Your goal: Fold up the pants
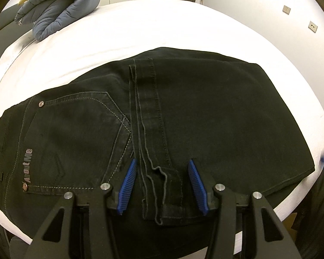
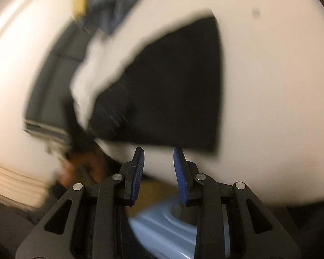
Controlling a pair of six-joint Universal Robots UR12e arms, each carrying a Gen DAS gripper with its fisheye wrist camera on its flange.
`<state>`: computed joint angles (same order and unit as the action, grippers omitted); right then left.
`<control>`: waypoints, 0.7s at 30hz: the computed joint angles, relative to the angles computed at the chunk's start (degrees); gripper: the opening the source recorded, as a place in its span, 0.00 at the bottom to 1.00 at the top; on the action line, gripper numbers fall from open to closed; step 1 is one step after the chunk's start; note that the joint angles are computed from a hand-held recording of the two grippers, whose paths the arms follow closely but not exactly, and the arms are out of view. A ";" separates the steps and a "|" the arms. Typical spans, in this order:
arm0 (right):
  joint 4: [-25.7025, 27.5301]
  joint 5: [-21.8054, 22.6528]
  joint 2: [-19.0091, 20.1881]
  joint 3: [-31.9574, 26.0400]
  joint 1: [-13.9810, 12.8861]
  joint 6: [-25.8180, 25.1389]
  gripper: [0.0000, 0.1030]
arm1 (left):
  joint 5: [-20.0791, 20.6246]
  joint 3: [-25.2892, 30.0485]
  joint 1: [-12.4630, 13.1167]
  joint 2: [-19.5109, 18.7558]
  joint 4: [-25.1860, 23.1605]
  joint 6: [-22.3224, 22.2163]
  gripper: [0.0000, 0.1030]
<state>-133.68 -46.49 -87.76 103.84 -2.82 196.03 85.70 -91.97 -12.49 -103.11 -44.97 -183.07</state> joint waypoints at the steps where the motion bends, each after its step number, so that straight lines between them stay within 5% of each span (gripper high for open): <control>1: -2.93 1.17 0.83 -0.23 -0.17 1.64 0.27 | -0.07 -0.06 0.04 0.04 0.05 0.09 0.51; 5: -8.35 4.92 7.08 -4.26 -0.14 6.43 0.27 | -0.52 -0.17 0.27 0.05 0.19 -0.07 0.51; 7: -7.93 3.43 10.24 -6.41 0.51 8.66 0.27 | -0.45 -0.27 0.29 0.10 0.34 -0.09 0.51; 8: -6.13 2.50 11.52 -7.22 0.45 9.75 0.24 | -0.40 -0.21 0.31 0.01 0.26 -0.09 0.51; 9: -5.82 1.51 12.97 -7.50 0.54 11.93 0.03 | -0.40 -0.27 0.32 -0.01 0.35 -0.03 0.51; 12: -12.72 1.65 14.24 -5.94 0.03 18.78 0.00 | -0.85 -0.42 0.52 0.02 0.58 -0.12 0.51; 16: -10.27 -4.43 13.15 -6.76 1.99 13.00 0.00 | -2.05 -0.81 0.97 0.41 1.37 -0.64 0.51; 19: -7.74 -7.40 11.54 -7.66 2.70 12.58 0.32 | -6.33 -3.17 3.39 2.77 3.38 -5.51 0.54; 20: -8.04 -8.62 11.11 -8.09 3.46 11.85 0.66 | -6.81 -4.30 4.13 3.69 4.69 -7.72 0.58; 21: -9.78 -8.95 10.99 -8.25 4.10 12.07 0.81 | -7.16 -6.26 5.41 5.27 6.85 -11.43 0.67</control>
